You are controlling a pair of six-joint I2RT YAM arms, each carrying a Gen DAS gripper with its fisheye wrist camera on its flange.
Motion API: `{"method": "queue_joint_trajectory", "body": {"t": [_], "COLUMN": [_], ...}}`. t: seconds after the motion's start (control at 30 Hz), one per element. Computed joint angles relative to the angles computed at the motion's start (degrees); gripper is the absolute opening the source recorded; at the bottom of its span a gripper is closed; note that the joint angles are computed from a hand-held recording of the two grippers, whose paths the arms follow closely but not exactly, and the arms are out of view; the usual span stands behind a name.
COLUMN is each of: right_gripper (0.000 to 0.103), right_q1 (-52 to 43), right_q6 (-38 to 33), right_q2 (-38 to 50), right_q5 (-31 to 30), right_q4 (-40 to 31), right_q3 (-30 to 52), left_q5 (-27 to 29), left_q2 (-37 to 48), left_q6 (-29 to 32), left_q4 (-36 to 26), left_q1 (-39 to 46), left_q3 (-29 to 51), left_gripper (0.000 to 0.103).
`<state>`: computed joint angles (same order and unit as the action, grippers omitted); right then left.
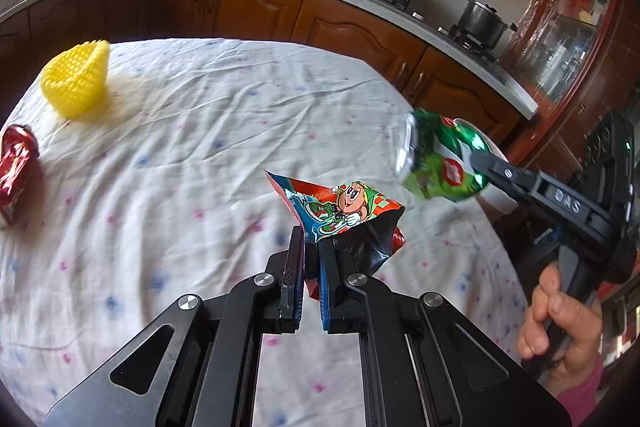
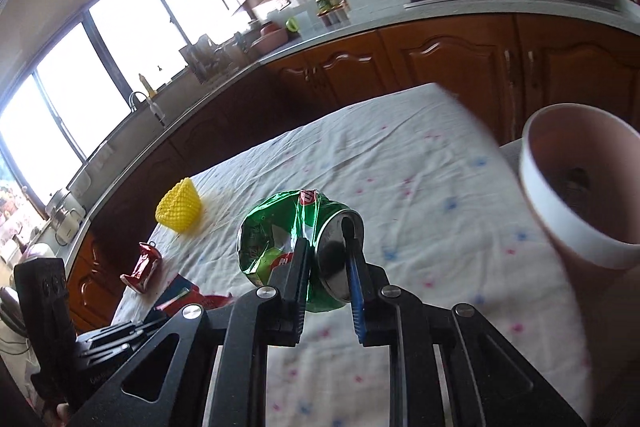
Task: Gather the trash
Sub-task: 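Carry the snack wrapper and green can over the pink bin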
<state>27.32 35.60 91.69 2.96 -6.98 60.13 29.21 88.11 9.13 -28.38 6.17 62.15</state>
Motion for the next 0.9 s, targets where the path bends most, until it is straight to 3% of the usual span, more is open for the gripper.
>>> {"method": "queue_joint_trajectory", "body": {"t": [0.43, 0.9], "right_gripper": [0.018, 0.018], "right_q1": [-4.98, -13.47], "right_q6": [0.04, -1.79], "right_q2": [-14.75, -25.3], "right_q5": [1.55, -0.28], "right_q4": [-2.32, -5.81], "right_q3": [-11.07, -16.71], "left_q5": [-3.73, -7.46], "left_q2": [-0.72, 1.9], "left_q6": [-4.78, -8.37], "left_q4": [0.42, 1.15], "left_q1": [-10.62, -21.05], "left_q3": [3.59, 8.56], "left_gripper": [0.005, 0.005]}}
